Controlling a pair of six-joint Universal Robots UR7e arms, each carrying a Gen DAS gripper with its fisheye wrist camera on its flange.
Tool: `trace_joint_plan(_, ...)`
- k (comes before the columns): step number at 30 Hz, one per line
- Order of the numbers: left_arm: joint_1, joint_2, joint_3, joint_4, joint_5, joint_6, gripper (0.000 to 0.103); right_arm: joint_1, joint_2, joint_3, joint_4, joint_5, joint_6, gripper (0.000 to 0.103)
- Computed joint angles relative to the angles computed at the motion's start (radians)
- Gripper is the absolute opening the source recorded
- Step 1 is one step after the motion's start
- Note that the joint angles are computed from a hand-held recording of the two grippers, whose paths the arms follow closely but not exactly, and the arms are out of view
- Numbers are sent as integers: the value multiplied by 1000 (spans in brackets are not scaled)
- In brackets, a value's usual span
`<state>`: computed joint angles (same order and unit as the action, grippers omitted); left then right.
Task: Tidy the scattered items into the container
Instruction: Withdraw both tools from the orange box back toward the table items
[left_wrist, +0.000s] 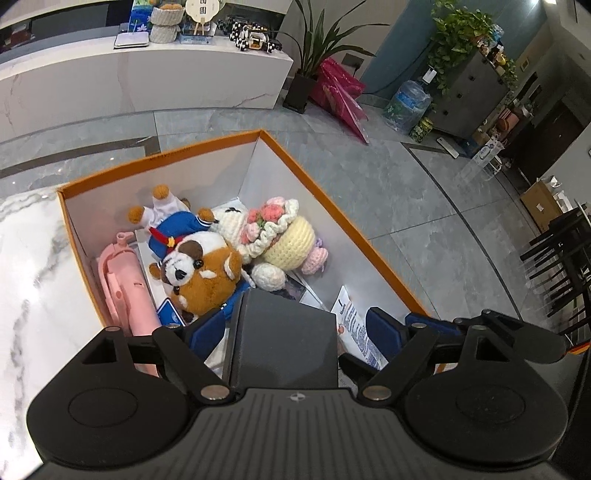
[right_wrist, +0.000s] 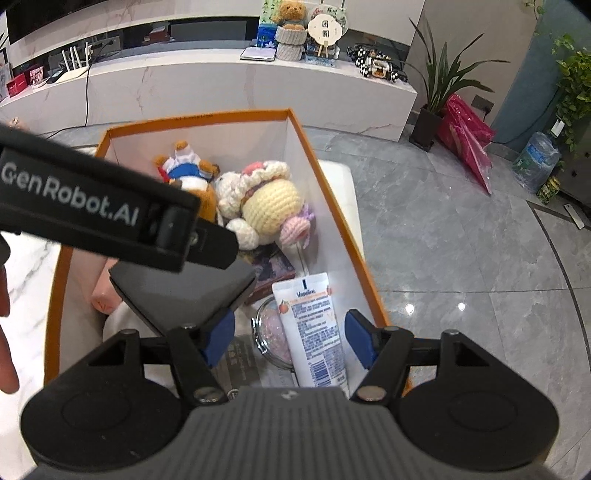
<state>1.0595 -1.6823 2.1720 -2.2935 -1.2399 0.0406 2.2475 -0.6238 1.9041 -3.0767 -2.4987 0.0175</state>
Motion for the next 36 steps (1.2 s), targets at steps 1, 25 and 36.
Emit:
trace_joint_plan(1, -3, -6, -1, 5, 2, 0, 98, 4, -2, -1, -3, -3, -2, 69)
trace_joint_plan(25, -21, -143, -54, 98, 35, 6, 99, 123, -4, -80, 88, -38, 10, 74)
trace_joint_plan(36, 6, -212, -137, 152, 52, 54, 99, 188, 33, -170, 135, -52, -10, 76)
